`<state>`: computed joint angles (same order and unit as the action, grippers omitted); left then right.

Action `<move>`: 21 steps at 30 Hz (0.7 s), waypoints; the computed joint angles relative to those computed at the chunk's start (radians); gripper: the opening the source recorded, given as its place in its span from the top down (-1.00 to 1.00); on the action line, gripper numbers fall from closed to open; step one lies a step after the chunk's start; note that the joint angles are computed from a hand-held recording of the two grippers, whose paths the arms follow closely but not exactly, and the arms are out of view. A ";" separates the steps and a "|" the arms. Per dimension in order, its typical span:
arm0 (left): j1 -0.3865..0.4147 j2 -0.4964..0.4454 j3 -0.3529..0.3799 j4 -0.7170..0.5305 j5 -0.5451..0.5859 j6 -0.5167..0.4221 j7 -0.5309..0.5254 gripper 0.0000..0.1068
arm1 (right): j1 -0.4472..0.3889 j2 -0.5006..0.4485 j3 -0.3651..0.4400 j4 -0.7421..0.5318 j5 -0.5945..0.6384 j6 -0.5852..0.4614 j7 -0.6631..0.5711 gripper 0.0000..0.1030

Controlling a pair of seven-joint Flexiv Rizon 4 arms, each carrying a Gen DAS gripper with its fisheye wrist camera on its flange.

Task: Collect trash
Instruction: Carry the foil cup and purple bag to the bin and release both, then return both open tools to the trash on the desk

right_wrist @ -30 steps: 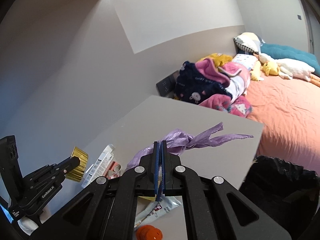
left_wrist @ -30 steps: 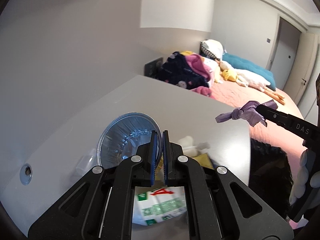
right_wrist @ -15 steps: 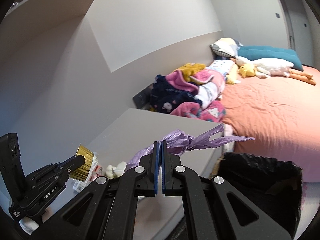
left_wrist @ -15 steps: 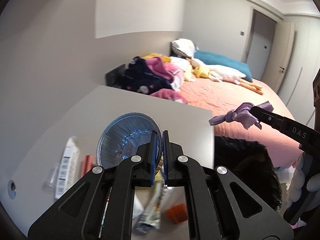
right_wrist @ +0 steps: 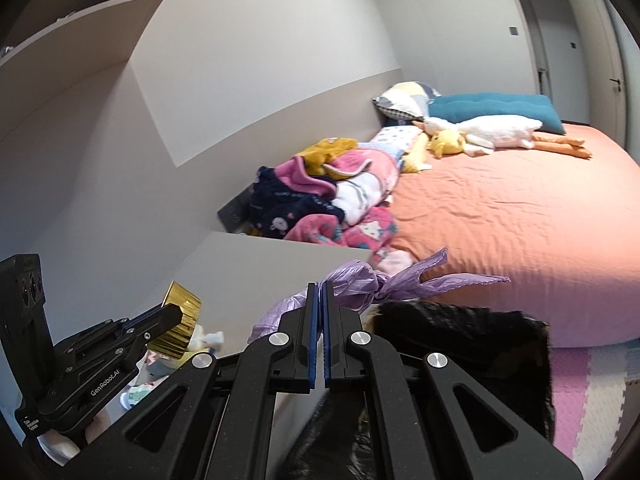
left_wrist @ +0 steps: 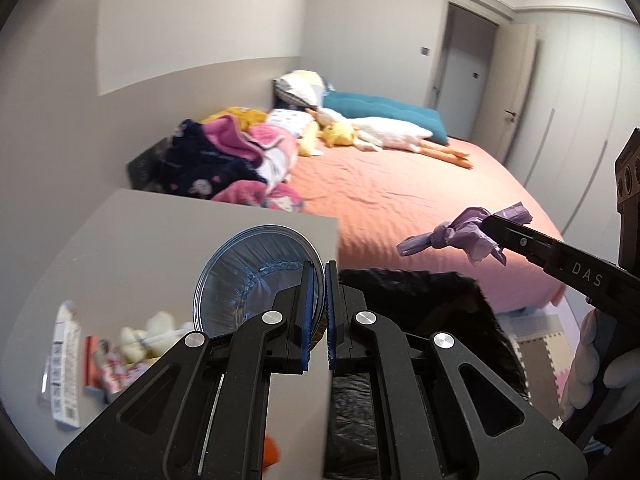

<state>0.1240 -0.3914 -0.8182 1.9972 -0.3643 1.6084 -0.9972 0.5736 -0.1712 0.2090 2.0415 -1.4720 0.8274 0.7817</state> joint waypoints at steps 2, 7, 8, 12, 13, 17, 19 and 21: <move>-0.015 -0.015 -0.003 -0.017 0.005 -0.019 0.010 0.92 | -0.003 0.016 0.006 0.019 0.016 -0.007 0.001 0.95; -0.051 -0.051 -0.015 -0.056 -0.018 -0.077 0.064 0.92 | -0.017 0.057 0.021 0.069 0.053 -0.001 0.006 0.94; -0.052 -0.053 -0.022 -0.055 -0.030 -0.084 0.075 0.92 | -0.022 0.061 0.023 0.075 0.062 0.010 0.000 0.94; -0.050 -0.071 -0.049 -0.086 -0.097 -0.218 0.123 0.86 | -0.037 0.085 0.029 0.106 0.082 0.032 0.020 0.74; -0.086 -0.068 -0.001 -0.107 -0.095 -0.263 0.108 0.49 | -0.031 0.094 0.038 0.112 0.098 -0.003 0.024 0.34; -0.158 -0.054 0.061 -0.105 -0.119 -0.258 0.127 -0.75 | -0.021 0.128 0.060 0.135 0.103 -0.088 0.045 -0.17; -0.157 -0.052 0.045 -0.097 -0.151 -0.257 0.169 -0.75 | -0.027 0.140 0.062 0.146 0.100 -0.091 0.058 -0.17; -0.177 -0.052 0.060 -0.104 -0.172 -0.264 0.188 -0.75 | -0.032 0.148 0.065 0.155 0.100 -0.086 0.069 -0.17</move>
<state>-0.0528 -0.4439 -0.7582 1.8935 -0.5358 1.3441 -0.8094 0.5412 -0.0233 0.2743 2.1967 -1.3722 0.7412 0.8508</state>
